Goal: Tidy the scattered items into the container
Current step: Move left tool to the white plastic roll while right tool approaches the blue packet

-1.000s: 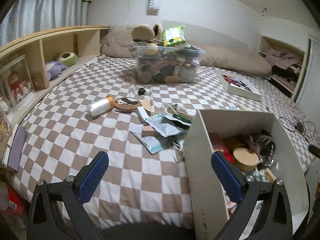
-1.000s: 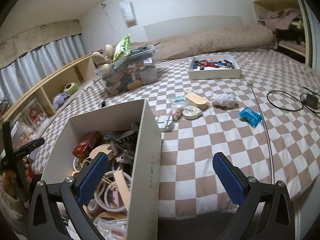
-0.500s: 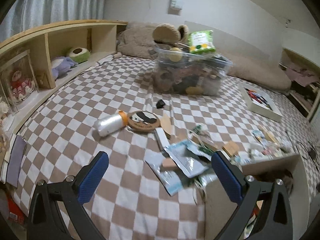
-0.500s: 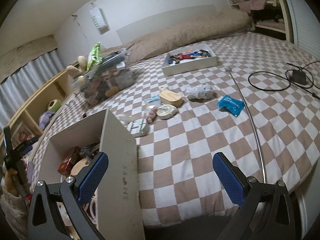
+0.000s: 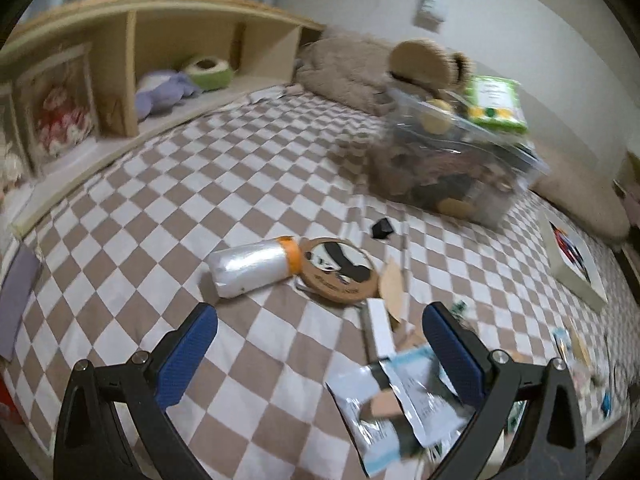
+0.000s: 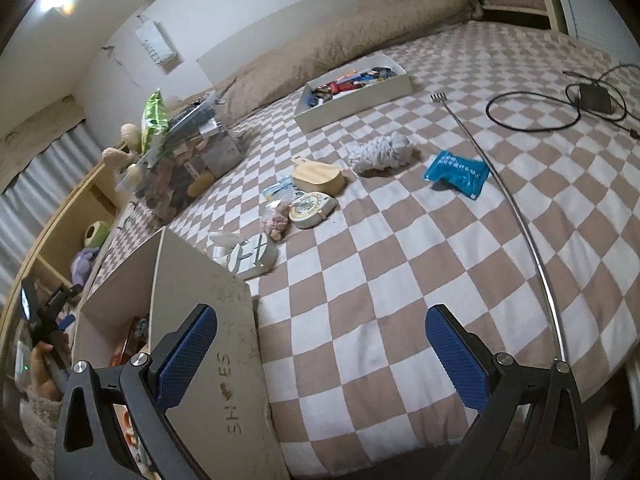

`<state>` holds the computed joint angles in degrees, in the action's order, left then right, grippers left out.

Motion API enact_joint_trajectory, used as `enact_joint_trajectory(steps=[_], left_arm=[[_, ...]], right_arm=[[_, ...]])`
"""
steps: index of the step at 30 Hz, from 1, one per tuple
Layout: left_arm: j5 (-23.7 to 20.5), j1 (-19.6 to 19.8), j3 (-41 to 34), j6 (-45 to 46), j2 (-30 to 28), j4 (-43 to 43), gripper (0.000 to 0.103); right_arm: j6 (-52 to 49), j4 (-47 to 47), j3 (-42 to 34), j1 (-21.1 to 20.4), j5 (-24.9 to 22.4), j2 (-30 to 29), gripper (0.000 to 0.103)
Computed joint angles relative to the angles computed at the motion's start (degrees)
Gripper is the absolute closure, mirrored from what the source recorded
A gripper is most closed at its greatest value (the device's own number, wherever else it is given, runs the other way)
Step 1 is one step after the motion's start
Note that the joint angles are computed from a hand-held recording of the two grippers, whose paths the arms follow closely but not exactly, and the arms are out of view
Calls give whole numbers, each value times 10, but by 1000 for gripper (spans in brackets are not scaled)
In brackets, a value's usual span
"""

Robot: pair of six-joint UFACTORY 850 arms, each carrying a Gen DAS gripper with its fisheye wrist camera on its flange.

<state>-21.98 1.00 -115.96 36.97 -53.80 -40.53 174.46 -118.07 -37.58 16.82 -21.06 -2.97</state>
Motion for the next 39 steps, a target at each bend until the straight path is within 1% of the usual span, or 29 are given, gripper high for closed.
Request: enact_joint_trajectory(steps=[3,7,11,13,14,17,19,22,24,27,29,31,34,37,39], left_arm=[[-15,0,-59,-105,-40,84,0],[-47,1,-144,-204,-95,170,0],[-80,2,-220,-260,-144,219,0],[-89,1,-250,-279,-163,243,0],[-91,0,-258,-284,-168,252,0],[-93,-1,-278,-283,-182,267,0],[-87,-3,-282,-283,-186,283,0],[-92,-4,-299,-279,-197,291,0],[-95,-5,-307,-277,-204,291,0],[-68,-9,-277,-298,-193,318,0],[-70,-10,-283,-312,-198,330,0],[-87,-11,-308,-317,-214,328,0],[-87,-15,-314,-342,-219,357,0],[-87,-18,-317,-347,-223,373,0],[-101,-18,-337,-347,-235,374,0]], right_arm=[[-14,19,-8,-7,7,-10,0],[-64,75,-22,-16,5,-25,0],[-116,123,-35,-25,-21,-40,0],[-112,116,-39,-37,-11,-45,0],[-117,122,-42,-41,-8,-49,0],[-210,214,-61,-45,-29,-63,0],[-224,228,-68,-53,-31,-70,0],[-186,208,-73,-76,-20,-82,0],[-175,212,-78,-88,-15,-91,0],[-142,193,-79,-104,-11,-99,0],[-115,176,-77,-110,-17,-102,0],[-125,194,-82,-117,-20,-110,0],[-194,256,-97,-131,-25,-124,0],[-153,219,-96,-147,-17,-128,0],[-151,218,-104,-153,-14,-136,0]])
